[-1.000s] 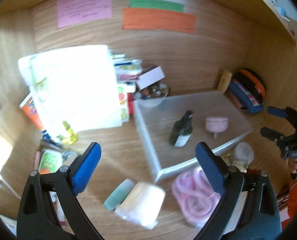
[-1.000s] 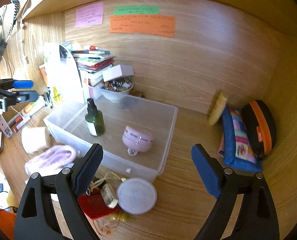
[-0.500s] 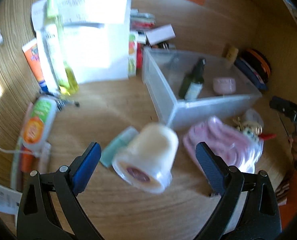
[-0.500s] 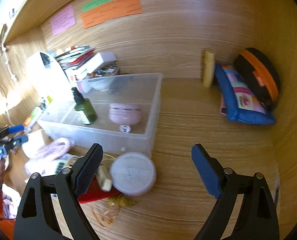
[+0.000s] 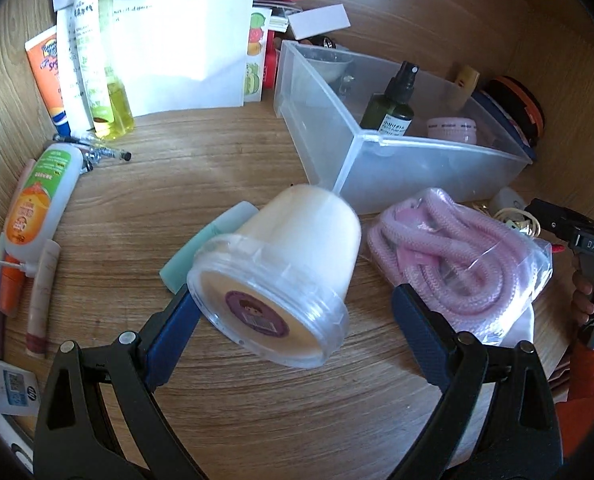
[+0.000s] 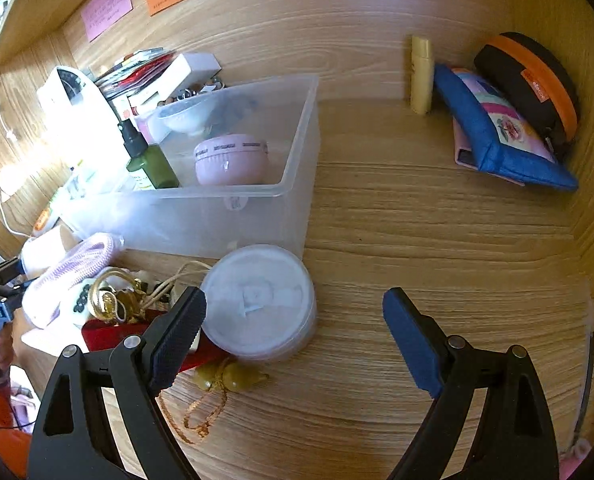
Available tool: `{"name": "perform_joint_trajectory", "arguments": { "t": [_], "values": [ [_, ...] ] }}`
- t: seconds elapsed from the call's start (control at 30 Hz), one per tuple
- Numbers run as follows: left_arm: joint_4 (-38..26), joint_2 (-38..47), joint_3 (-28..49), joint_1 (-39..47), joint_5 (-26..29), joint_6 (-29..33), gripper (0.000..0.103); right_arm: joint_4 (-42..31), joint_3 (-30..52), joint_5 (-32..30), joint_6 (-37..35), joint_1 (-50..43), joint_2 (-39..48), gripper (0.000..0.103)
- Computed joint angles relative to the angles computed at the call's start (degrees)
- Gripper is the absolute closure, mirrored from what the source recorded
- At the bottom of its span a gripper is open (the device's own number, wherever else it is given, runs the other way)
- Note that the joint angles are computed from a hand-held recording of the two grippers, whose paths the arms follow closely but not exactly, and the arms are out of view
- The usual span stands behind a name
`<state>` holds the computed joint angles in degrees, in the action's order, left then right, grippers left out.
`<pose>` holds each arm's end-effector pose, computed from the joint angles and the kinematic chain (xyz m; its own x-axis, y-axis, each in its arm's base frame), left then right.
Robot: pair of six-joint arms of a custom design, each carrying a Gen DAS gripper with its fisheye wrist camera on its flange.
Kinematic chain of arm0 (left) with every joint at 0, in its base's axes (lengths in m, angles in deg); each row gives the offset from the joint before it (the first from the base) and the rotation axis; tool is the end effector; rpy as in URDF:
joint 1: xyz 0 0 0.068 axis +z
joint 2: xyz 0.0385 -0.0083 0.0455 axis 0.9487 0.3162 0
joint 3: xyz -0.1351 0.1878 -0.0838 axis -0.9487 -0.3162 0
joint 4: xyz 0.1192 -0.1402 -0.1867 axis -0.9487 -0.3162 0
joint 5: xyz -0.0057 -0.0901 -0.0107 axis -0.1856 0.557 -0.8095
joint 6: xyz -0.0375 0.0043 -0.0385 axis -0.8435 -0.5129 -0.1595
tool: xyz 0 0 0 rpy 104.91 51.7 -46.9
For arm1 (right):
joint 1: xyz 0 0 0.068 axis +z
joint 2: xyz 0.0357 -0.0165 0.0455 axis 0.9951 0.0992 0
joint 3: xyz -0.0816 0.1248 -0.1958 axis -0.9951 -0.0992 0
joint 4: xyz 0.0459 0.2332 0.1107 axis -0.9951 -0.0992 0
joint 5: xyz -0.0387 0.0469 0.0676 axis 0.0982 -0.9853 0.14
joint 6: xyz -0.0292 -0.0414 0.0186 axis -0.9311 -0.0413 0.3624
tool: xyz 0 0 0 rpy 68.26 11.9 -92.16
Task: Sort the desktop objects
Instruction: 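Grasp the white round lidded container with the right gripper while the left grasps the cream tub, then lift both containers and carry them over the clear plastic box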
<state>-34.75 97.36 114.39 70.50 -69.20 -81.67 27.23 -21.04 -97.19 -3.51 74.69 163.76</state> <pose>0.2478 -0.0077 0.1266 -0.8062 -0.1478 -0.5730 -0.0619 0.9841 -0.1666 0.3608 -0.0438 0.1184 -0.7312 -0.2513 -0.6342 -0.4428 0.8821 0.1610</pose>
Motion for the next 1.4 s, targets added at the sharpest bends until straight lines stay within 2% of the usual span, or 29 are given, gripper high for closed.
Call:
{"name": "perform_joint_trajectory", "arguments": {
  "t": [0.27,0.33,0.4,0.5,0.57,0.77,0.87,0.93,1.1,1.27,1.4],
  "values": [
    [4.3,-0.6,-2.7,-0.2,-0.9,-1.4,0.007,-1.2,-1.3,1.4,-4.2,-1.1,-1.3,0.016],
    [5.1,-1.1,-3.0,-0.7,-1.6,-1.6,0.011,-2.4,-0.8,1.3,-5.1,-0.9,-1.0,0.016],
    [5.7,-1.3,-3.3,-0.9,-2.5,-1.5,0.021,-2.4,-1.0,1.5,-5.7,-0.6,-1.1,0.016],
    [5.6,-0.2,-2.8,0.1,-0.5,-1.3,0.029,-2.3,-1.5,1.8,-6.2,-0.4,-1.4,0.016],
    [5.8,0.3,-2.9,0.6,0.7,-1.4,0.03,-3.4,-0.7,1.6,-6.5,-0.6,-0.5,0.016],
    [6.0,0.0,-3.2,-0.3,-0.7,-1.7,0.03,-6.1,2.7,2.3,-6.5,-0.1,3.0,0.016],
    [5.5,-0.9,-3.4,-1.2,-1.7,-2.2,0.032,-4.7,2.3,3.1,-6.1,1.0,3.0,0.016],
    [5.4,-1.8,-3.9,-2.0,-2.5,-2.6,0.033,-4.0,2.2,3.4,-5.9,1.6,3.0,0.018],
    [5.0,-3.1,-4.5,-3.9,-5.1,-4.4,0.034,-3.0,1.9,3.4,-6.3,2.2,2.6,0.04],
    [5.3,-3.5,-4.8,-3.5,-5.3,-6.0,0.034,-2.3,1.3,3.6,-5.2,2.0,2.0,0.04],
    [7.9,-4.9,-6.3,-3.1,-4.5,-7.8,0.035,-3.4,2.4,2.0,-3.6,0.4,2.2,0.04]
  ]
}}
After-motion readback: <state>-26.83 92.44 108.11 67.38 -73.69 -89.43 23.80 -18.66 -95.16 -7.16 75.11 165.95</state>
